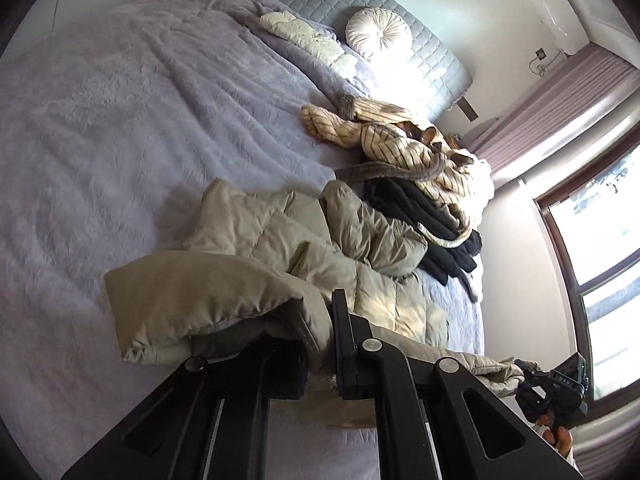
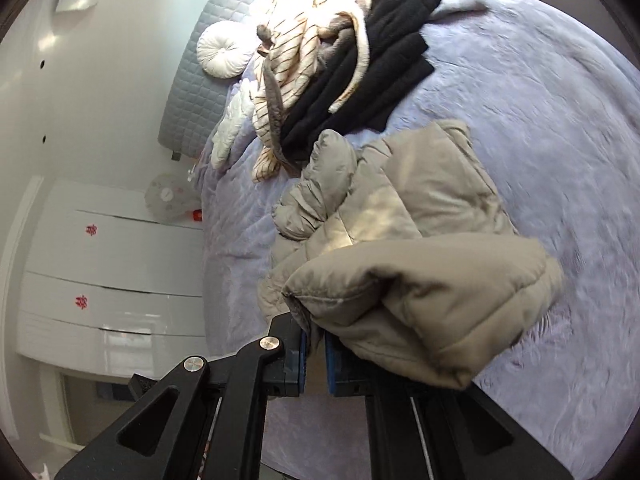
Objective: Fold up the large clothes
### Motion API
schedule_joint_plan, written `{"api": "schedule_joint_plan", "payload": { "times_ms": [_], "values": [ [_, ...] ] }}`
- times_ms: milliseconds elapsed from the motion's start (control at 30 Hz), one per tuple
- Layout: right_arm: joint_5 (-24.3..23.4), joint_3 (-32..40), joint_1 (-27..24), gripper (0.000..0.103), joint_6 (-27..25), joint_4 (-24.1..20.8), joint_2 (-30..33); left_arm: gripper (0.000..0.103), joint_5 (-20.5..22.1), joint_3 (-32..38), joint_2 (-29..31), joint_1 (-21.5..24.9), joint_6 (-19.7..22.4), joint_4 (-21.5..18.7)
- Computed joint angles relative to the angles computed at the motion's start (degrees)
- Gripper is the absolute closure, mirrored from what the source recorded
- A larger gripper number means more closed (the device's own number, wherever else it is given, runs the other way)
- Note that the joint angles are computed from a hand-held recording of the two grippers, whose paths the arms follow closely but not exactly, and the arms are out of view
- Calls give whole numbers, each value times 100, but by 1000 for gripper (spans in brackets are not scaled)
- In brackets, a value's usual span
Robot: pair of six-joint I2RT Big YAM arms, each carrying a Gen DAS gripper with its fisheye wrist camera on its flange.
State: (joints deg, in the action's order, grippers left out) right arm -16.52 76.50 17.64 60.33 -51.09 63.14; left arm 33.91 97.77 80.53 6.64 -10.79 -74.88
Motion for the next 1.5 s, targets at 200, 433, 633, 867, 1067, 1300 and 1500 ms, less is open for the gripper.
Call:
{"api": "schedule_joint_plan", "payload": {
  "times_ms": [200, 433, 633, 867, 1067, 1300, 1500],
  "values": [
    [-440, 834, -571, 95, -662, -161, 1396, 92, -831, 892, 1189, -455, -191, 112],
    [-338, 955, -847, 95, -321, 179, 2413, 92, -1163, 1783, 2538, -761, 237, -86],
    [-202, 821, -871, 95, -200, 548, 2779, 91, -1284, 1942, 3087, -906, 146, 41],
    [14, 1129, -846, 84, -584, 96, 2742, 27, -1626, 1997, 2831, -897, 377, 148],
    [984, 1559, -489, 33, -1649, -569, 2421, 24, -1758, 1809, 2360, -834, 1138, 400],
    [1716, 1927, -55, 94, -2814, -1451, 2877, 63, -2159, 1827, 2654, -993, 1706, 237],
    [2170, 1578, -575, 101, -2475, -1144, 2949, 63, -2541, 1955, 3208, -1053, 1168, 583]
  ]
}}
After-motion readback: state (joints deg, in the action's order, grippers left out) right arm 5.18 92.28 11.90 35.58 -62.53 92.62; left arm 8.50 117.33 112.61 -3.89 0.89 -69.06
